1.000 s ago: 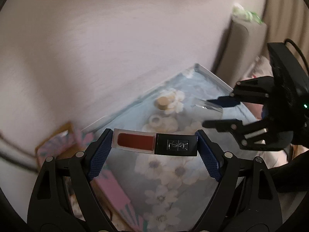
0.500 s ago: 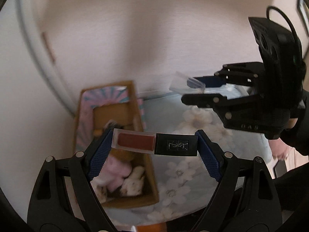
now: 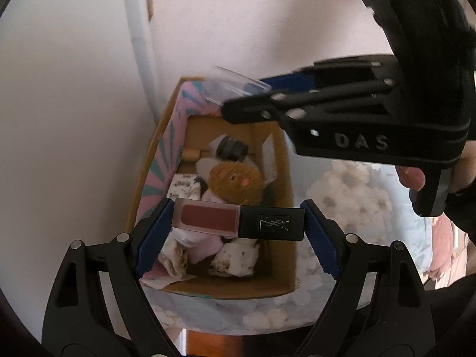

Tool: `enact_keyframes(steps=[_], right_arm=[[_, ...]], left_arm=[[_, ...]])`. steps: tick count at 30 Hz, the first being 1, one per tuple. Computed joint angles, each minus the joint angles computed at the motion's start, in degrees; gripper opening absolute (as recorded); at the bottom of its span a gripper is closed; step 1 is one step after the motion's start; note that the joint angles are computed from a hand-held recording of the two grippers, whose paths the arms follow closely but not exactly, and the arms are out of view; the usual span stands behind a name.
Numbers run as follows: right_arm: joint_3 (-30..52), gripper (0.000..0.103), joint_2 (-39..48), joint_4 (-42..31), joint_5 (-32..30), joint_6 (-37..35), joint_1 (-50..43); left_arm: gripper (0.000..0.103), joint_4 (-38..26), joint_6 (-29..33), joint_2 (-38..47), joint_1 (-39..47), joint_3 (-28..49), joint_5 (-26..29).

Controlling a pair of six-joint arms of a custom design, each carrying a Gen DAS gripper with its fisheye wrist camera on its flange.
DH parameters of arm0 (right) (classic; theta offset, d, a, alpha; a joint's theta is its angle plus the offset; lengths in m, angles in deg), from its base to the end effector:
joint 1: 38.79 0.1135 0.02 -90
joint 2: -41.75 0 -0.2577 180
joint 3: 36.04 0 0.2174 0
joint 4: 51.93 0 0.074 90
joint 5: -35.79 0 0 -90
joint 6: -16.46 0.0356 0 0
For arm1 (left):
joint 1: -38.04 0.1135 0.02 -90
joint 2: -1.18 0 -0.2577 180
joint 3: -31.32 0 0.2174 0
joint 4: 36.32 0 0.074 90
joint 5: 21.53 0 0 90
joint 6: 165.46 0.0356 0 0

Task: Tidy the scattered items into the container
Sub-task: 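Lift the lipstick and clear cup and carry them toward the cardboard box, then lower the lipstick and cup into the box and open both grippers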

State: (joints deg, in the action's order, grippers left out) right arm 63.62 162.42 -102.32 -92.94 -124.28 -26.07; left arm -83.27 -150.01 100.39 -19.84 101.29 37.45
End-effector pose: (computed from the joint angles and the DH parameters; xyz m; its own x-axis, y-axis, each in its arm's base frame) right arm 0.3725 0.1069 0.1608 -0.3013 -0.6872 -0.6610 -0.9477 0.2922 0.1283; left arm 0.1622 -0.2239 0.1602 -0.7741 -0.3205 -0.5459 -0.3217 0.9419 -0.0968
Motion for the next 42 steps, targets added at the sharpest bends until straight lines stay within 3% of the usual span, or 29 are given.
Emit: enact_keyframes(steps=[10, 22, 23, 24, 26, 27, 42], right_arm=[[2.9, 0.027, 6.1, 2.5, 5.1, 5.0, 6.6], [6.9, 0.027, 9.8, 1.0, 7.4, 6.3, 7.1], [8.4, 0.027, 10.6, -0.5, 7.8, 6.3, 7.2], [10.0, 0.03, 11.6, -2.0, 8.7, 6.5, 7.5], [10.3, 0.061, 12.0, -2.0, 10.5, 7.2, 7.8], [9.9, 0.065, 11.8, -1.2, 11.0, 7.6, 7.8], [7.2, 0.066, 7.4, -0.6, 10.6, 9.3, 4.3]], left_arm=[[0.084, 7.5, 1.5, 1.9, 3.0, -5.4, 3.1], [0.085, 6.4, 3.4, 5.2, 3.8, -3.1, 4.0], [0.091, 6.2, 3.7, 5.5, 3.9, -2.8, 4.2], [0.102, 6.0, 3.9, 5.7, 3.9, -2.3, 4.4], [0.103, 5.1, 4.3, 6.0, 3.4, -1.4, 3.7], [0.103, 4.5, 4.3, 6.1, 3.1, -0.9, 3.4], [0.103, -5.1, 1.3, 5.6, 0.8, 4.1, 2.3]])
